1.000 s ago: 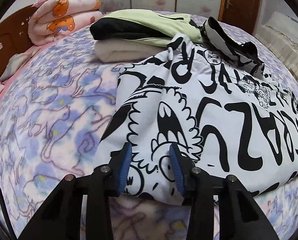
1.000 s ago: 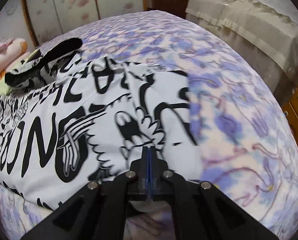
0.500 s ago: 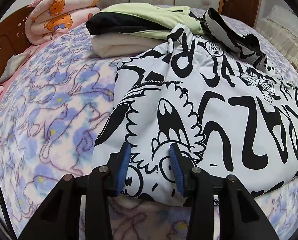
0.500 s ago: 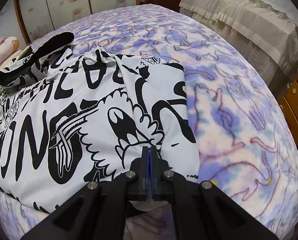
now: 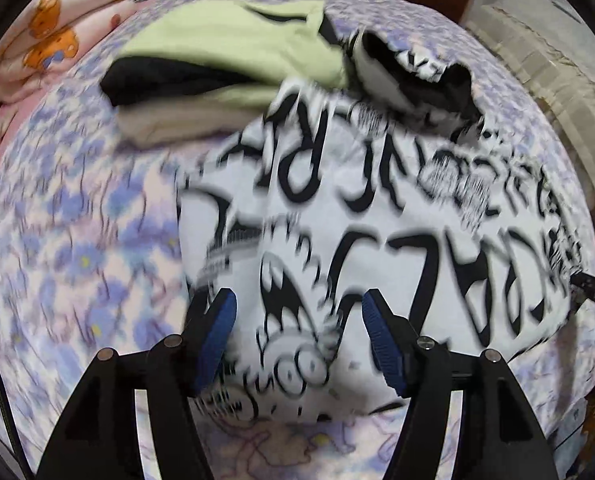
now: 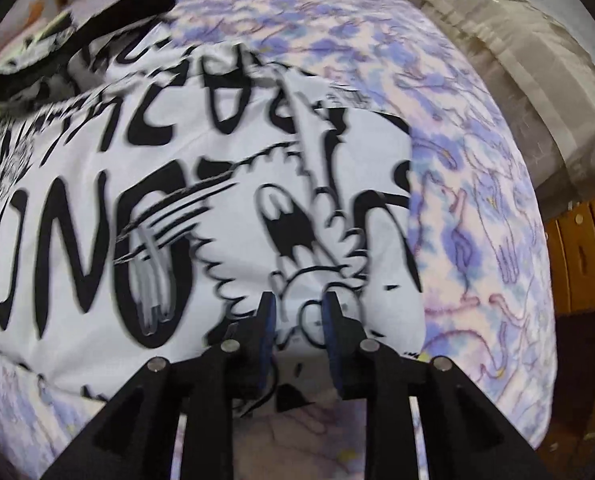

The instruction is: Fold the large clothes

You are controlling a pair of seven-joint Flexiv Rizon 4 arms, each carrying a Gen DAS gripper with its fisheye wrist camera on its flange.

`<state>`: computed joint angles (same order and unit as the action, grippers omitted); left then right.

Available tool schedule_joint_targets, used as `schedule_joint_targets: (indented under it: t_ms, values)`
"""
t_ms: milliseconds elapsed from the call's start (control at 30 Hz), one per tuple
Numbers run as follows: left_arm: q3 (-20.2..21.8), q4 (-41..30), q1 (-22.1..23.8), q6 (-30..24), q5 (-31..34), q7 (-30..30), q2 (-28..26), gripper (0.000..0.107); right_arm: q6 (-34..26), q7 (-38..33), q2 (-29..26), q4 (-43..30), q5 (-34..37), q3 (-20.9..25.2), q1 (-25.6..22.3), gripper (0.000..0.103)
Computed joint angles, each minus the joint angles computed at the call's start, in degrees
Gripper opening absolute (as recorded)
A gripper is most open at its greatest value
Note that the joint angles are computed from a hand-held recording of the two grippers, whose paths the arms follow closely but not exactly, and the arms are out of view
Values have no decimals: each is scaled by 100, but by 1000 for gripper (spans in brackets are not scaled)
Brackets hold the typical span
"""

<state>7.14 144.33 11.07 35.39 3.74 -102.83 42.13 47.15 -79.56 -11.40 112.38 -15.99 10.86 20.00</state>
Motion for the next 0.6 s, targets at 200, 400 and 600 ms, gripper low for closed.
schedule_joint_targets:
  t_ms: [200,400,600]
  values:
    - [184,-922,-27,694,-775,497,-1300,67,-376,-658,-218,-1119,522,199,199,24]
    - [208,-1818,-95,1648,-1655,1123,-2905,68,-544,-817,-1379,-3236,1224,247,498,40]
    - [81,-2783,3,1334,-2141,1828,-4274,68,-987,-692,-2736,-5289,1353,150,860,40]
